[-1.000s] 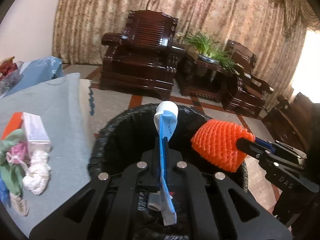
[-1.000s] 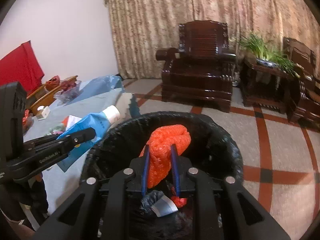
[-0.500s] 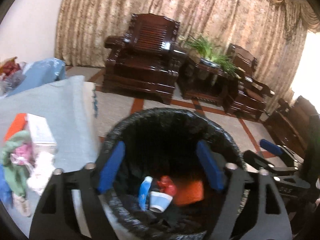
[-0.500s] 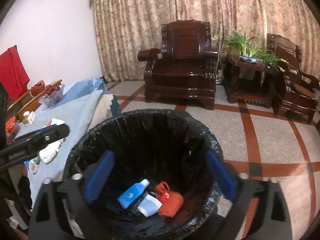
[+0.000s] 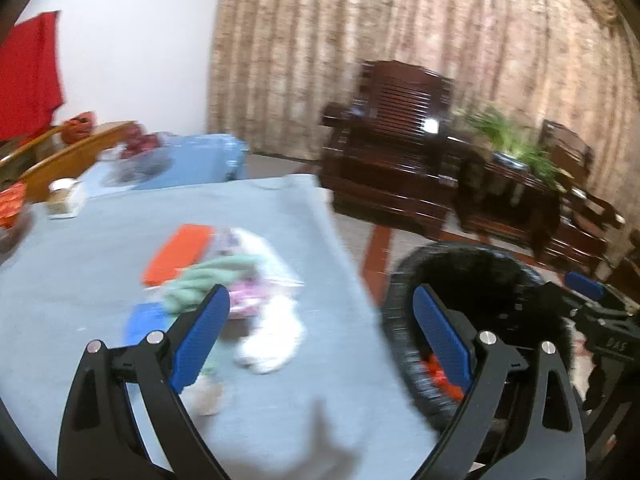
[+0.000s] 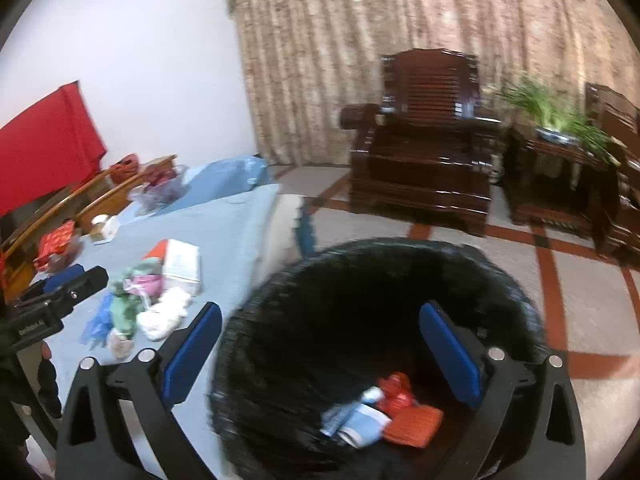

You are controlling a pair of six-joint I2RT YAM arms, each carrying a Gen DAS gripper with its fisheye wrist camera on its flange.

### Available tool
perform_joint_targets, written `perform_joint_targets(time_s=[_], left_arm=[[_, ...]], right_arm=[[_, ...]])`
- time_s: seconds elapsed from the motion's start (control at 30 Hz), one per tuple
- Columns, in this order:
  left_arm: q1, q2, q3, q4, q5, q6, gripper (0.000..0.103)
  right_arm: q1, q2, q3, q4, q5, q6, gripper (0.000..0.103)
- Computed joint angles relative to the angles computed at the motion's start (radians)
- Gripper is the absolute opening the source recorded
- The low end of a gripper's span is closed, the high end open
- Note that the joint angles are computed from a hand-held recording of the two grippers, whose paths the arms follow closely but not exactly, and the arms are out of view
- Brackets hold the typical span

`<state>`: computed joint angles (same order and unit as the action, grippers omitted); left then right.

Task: Collect trash
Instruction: 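Grasp the white tissue with the right gripper while the left gripper grasps the blue bath puff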

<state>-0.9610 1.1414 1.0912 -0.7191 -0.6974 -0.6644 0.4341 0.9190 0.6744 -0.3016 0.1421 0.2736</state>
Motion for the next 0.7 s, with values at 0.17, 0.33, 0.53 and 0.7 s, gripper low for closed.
perform_joint_targets(time_s=[0.17,0.33,0.53,0.7], left_arm=[[0.073,-0.13,-0.054,-0.124,-0.041,-0.03,0.09],[0.169,-0.229,-0.106,-0.182,-0.034,-0.022,0.09],[0.254,-0.308,-0.173,-0.203,-0.009,-0.007,0.09],[0.333,-0.347,-0.227,-0.179,0.03,0.033,0.09]], right_arm=[[0.166,0.143,0.069,0.096,0.061,-0.011,0.097],[0.273,0.295,0.134,0.182,0.077,-0.012,0.097],[0.346,0.478,0.214,0.25,0.08,-0.007,0.097],[0.369,0.618,0.281,0.273,0.077,0.006,0.097]])
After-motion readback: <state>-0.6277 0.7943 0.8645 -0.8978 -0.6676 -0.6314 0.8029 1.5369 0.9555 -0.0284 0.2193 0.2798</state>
